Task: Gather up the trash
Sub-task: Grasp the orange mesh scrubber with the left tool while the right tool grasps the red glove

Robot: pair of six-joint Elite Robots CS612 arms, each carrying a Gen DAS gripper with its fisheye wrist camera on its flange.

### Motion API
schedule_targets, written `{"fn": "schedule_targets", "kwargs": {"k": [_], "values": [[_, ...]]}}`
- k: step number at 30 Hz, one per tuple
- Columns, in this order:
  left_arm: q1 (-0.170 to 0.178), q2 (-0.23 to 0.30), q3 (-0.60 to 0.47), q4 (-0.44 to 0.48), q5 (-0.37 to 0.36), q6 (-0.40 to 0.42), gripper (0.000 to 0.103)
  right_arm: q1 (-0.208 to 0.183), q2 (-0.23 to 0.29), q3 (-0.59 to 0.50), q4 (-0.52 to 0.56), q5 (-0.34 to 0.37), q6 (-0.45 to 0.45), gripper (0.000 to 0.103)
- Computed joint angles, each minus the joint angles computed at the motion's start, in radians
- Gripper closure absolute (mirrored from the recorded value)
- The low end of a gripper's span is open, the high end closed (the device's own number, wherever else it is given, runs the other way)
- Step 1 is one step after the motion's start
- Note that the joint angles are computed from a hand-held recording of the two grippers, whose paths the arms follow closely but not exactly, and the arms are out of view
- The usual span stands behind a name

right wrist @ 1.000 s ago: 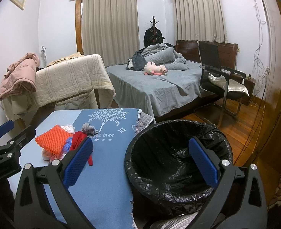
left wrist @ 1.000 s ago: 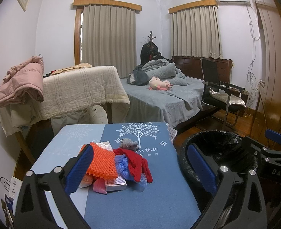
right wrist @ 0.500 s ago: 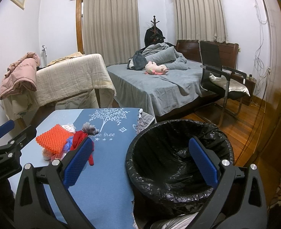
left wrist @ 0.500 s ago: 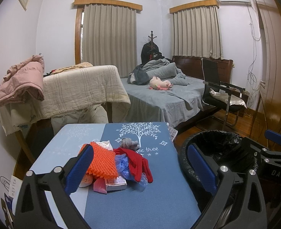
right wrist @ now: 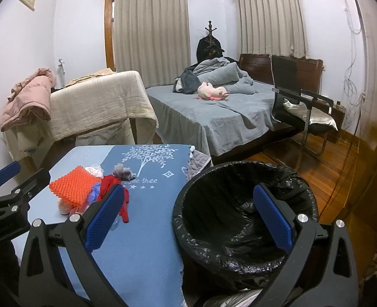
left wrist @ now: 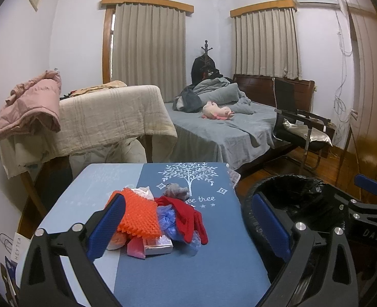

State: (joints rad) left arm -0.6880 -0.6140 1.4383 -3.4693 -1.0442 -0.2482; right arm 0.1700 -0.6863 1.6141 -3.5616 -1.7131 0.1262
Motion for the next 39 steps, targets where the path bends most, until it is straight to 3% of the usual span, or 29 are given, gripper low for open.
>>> {"fn": "schedule_targets", "kwargs": {"k": [10, 16, 23, 29, 39], "values": [[0.02, 0.011, -0.007, 0.011, 0.03, -0.011, 0.006, 0.004, 0.026, -0.048, 0.024, 0.031, -0.004, 0.005], [0.053, 0.019, -0.001, 0.079, 0.051, -0.064, 0.006, 0.017, 0.08, -0.126, 0.062, 0.055, -0.014, 0.005], [0.081, 0.05, -0.013, 0.09, 0.111, -0.063, 0.006, 0.035, 0.158, -0.252, 0.153, 0.103, -0.028, 0.005], [0.106, 0.08, -0.051, 0.089, 0.076, -0.058, 0.012, 0.049, 0.22, -0.372, 0.256, 0.138, -0.052, 0.021], [0.144, 0.124, -0.133, 0.153, -0.044, -0.062, 0.032, 0.057, 0.299, -0.531, 0.431, 0.212, -0.089, 0.032]]}}
